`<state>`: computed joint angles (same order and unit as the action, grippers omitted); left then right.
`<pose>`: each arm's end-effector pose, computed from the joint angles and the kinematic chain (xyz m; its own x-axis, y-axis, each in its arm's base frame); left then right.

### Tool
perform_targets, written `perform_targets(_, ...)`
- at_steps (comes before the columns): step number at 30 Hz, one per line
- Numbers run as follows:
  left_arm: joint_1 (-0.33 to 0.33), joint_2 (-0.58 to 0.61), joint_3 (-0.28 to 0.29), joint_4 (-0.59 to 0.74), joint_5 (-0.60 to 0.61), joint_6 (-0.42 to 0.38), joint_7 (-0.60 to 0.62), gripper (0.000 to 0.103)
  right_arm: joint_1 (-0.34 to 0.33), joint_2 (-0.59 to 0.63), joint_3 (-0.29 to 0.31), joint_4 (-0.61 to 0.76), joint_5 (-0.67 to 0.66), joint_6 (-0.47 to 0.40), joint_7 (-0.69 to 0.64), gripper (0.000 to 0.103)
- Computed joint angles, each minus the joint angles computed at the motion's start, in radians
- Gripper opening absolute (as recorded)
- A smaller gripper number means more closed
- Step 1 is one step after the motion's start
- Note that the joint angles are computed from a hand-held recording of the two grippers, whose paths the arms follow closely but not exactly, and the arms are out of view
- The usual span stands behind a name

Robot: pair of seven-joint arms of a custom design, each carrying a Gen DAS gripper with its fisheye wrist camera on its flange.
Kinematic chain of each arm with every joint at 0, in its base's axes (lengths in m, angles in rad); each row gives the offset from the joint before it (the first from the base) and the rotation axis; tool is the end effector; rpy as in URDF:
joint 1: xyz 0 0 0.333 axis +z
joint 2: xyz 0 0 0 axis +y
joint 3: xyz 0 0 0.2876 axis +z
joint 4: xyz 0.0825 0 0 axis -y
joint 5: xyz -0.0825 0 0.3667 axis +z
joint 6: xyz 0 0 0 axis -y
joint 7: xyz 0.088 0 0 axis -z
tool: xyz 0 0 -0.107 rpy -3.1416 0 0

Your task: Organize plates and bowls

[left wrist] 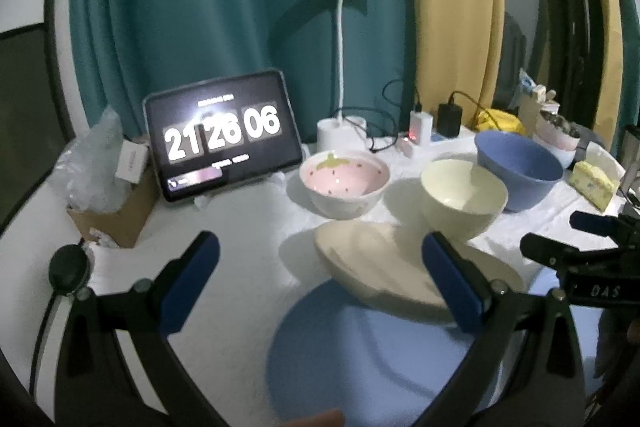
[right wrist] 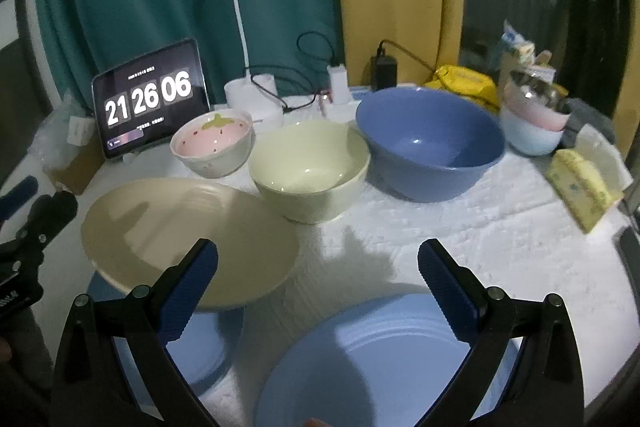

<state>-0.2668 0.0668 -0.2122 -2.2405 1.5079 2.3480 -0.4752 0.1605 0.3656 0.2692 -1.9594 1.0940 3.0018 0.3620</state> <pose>0.4772 -0.2311 0.3366 0.4389 -0.8972 -0.0489 -0.4803 -0.1882 -0.8567 0.5867 0.1872 0.3257 0.5494 -0.8295 -0.1004 -0.6270 -0.3299 -0.7057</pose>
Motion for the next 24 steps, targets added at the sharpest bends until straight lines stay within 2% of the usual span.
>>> perform_targets(5,0.026,0.049,0.027,0.042,-0.02,0.059,0.035,0.101,0.043,0.061,-0.058,0.059,-0.165,-0.088,0.176,0.103)
perform_targets(10,0.041,0.087,0.05,0.073,-0.039,0.106,0.059,0.101,0.047,0.12,-0.063,0.123,-0.277,-0.16,0.283,0.102)
perform_targets(15,0.044,0.12,0.066,0.097,-0.062,0.134,0.088,0.1,0.056,0.176,-0.08,0.188,-0.383,-0.223,0.394,0.094)
perform_targets(18,0.048,0.132,0.074,0.107,-0.076,0.16,0.107,0.087,0.063,0.201,-0.088,0.215,-0.434,-0.239,0.447,0.087)
perform_targets(20,0.053,0.142,0.081,0.113,-0.087,0.19,0.115,0.084,0.07,0.213,-0.097,0.229,-0.468,-0.256,0.491,0.078)
perform_targets(24,0.056,0.154,0.09,0.117,-0.114,0.224,0.134,0.067,0.066,0.233,-0.096,0.256,-0.51,-0.304,0.538,0.075)
